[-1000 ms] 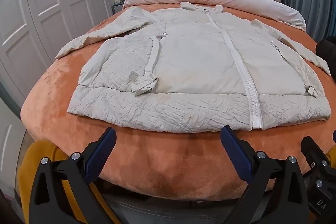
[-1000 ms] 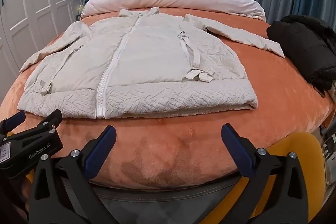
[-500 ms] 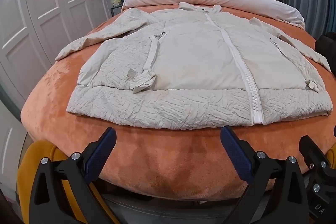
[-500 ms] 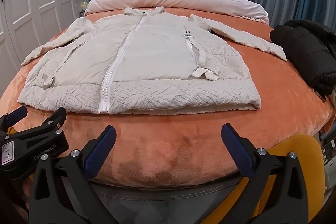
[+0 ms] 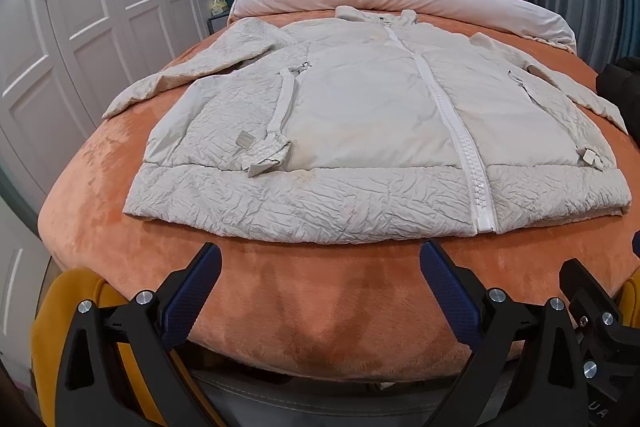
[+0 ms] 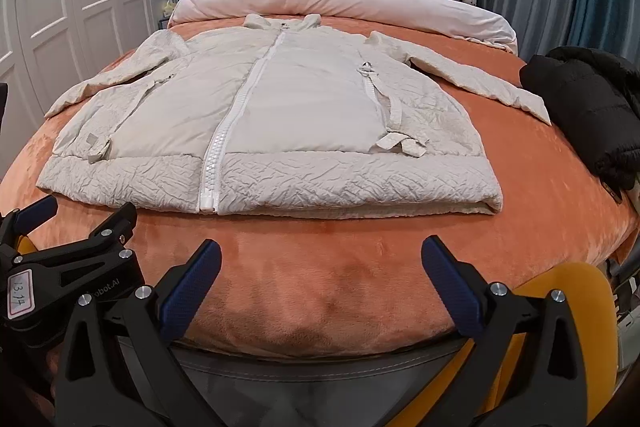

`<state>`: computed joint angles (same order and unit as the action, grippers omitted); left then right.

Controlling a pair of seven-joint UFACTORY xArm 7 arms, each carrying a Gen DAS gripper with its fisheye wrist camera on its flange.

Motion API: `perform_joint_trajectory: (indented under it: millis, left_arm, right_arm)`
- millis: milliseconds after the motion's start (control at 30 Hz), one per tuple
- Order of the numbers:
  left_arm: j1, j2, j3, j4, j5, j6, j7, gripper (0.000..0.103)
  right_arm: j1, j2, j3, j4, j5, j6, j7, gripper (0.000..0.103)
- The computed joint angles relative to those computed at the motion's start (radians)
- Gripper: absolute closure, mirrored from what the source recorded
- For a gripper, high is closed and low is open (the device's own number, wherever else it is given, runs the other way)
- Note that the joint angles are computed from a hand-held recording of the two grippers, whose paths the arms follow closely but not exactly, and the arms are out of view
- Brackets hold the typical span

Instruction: Fold large clothes

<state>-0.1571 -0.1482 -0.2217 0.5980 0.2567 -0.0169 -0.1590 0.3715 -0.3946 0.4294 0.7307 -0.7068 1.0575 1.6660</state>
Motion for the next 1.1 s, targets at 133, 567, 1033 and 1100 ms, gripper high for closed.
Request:
perform_joint_trajectory:
  millis: [133,567,1033,1100]
  left_arm:
    - [0.031,-0.004,-0.028,-0.002,0.03,-0.002,-0.031,0.005]
    - [0.035,-0.005,-0.033,-0.006,0.059,-0.004,-0.058,0.007]
    - [0.036,-0.005,-0.033,-0.006,0.061,-0.005,-0.06,0.007]
    - [0.039,-0.006,-0.035,-0.006,0.063,-0.006,-0.062,0.007]
  right_arm:
    - [0.001,0.002,0.001,0.001,-0.002,0.001,0.003,0.005]
    - [0.002,0.0,0.0,-0.002,-0.001,-0.001,0.003,0.005]
    - [0.002,0.001,-0.001,-0.001,-0.001,-0.001,0.003,0.005]
    - [0.002,0.001,-0.001,-0.001,-0.001,-0.001,0.003,0.005]
